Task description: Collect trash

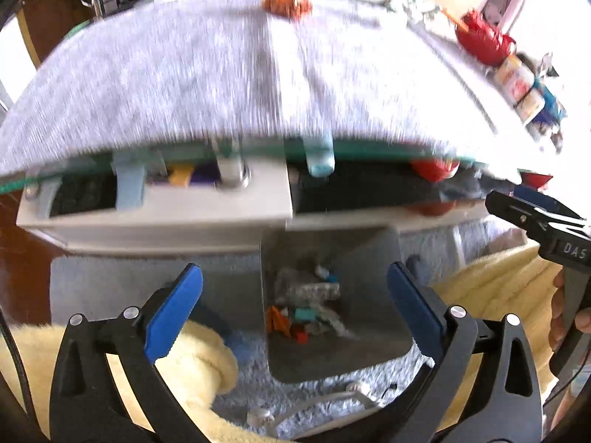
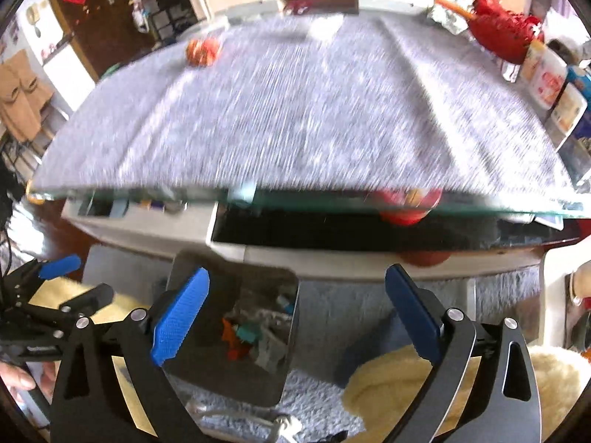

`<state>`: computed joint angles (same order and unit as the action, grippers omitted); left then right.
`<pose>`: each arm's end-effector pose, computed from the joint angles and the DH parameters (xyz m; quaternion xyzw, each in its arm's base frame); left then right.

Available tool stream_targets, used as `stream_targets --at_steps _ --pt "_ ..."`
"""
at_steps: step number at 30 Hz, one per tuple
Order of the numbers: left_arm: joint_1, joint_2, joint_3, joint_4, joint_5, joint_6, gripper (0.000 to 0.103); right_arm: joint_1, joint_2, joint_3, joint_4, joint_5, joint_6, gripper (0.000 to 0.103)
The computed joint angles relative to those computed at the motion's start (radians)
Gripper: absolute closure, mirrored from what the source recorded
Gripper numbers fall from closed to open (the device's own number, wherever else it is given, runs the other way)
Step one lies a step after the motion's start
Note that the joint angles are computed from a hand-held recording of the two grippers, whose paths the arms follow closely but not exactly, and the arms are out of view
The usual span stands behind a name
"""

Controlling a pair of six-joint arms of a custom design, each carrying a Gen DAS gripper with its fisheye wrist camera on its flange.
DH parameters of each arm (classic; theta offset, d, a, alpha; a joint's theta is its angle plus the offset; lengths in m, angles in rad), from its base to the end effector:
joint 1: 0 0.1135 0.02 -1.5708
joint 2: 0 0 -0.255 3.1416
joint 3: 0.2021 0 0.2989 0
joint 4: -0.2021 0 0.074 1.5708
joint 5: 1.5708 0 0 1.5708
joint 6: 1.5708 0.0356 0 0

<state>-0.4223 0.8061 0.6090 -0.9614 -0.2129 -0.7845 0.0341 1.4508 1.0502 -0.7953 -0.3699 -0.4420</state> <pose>0.1727 -0.0694 0.1993 -0.1967 0.9535 -0.0299 0.2266 0.3211 0.0238 0.2080 -0.2610 0.9304 0.1398 0.2160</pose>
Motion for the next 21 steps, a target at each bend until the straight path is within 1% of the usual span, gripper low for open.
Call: stream_targets --at_steps 4,10,16,18,21 --pt "0.053 0.041 0.094 0.002 -0.022 0.077 0.008 0.008 0.04 0.085 0.008 -0.002 0.031 0.006" --pt "0.177 0.17 0.218 0.071 0.0 0.203 0.008 0.049 0.153 0.239 0.043 0.01 0.106 0.006" --pt "0.291 0.345 0.322 0.163 0.039 0.306 0.008 0.092 0.336 0.438 0.061 0.038 0.183 0.006" --pt "0.332 0.416 0.365 0.192 0.049 0.345 0.008 0.11 0.407 0.516 0.058 0.054 0.203 0.006" --pt "0.377 0.502 0.424 0.218 0.062 0.377 0.008 0.13 0.51 0.635 0.039 0.068 0.223 0.006"
